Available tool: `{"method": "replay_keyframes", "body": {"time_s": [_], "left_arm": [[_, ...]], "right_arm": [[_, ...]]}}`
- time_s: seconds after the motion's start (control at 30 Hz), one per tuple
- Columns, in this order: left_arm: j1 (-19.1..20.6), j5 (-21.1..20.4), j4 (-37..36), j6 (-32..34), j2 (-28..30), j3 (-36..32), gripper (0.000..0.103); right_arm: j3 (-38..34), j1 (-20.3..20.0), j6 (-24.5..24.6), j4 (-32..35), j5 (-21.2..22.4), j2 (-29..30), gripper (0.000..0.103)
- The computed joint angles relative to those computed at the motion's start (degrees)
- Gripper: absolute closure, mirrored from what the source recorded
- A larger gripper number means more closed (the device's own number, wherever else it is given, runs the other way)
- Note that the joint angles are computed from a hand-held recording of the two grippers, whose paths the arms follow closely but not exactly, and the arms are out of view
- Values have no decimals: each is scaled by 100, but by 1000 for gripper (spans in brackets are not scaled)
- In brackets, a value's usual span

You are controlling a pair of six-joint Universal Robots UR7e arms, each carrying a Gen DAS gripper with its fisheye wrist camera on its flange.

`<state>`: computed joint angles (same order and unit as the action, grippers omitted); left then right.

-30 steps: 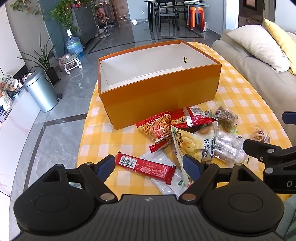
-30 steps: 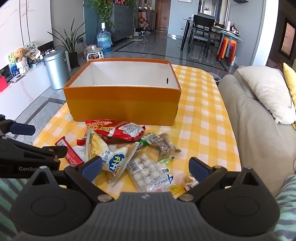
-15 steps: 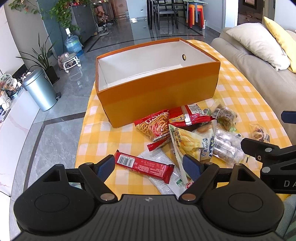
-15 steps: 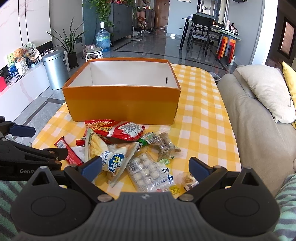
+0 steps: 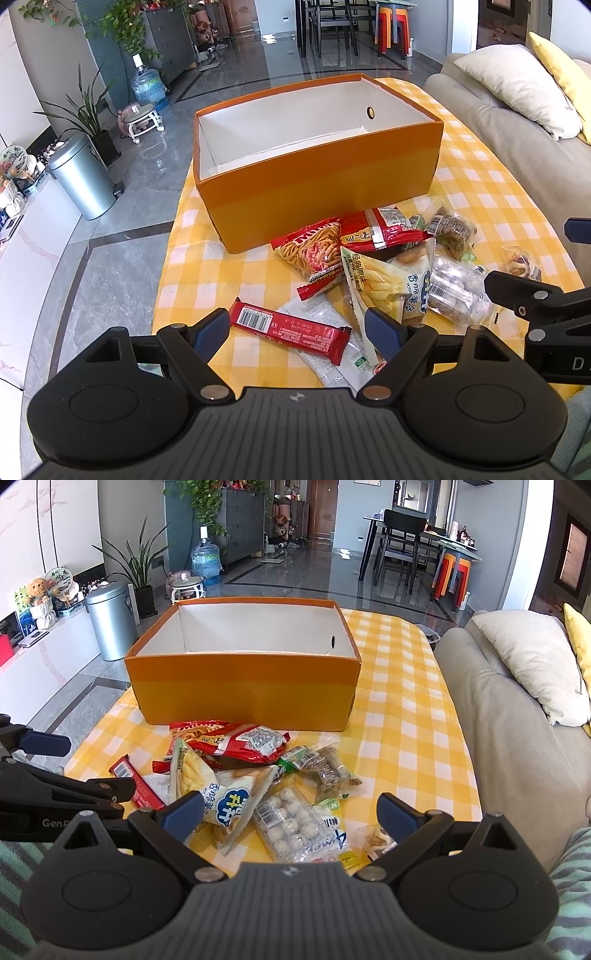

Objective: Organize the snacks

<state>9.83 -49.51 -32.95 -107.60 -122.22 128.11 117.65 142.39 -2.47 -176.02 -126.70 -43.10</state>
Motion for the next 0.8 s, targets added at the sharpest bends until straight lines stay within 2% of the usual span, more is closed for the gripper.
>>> {"method": "replay_keyframes", "body": {"time_s": [0.8], "left_arm": [[-64, -9, 93, -125, 9, -33, 6]], "right_arm": [[-3, 20, -62, -107, 2, 22, 6]]}}
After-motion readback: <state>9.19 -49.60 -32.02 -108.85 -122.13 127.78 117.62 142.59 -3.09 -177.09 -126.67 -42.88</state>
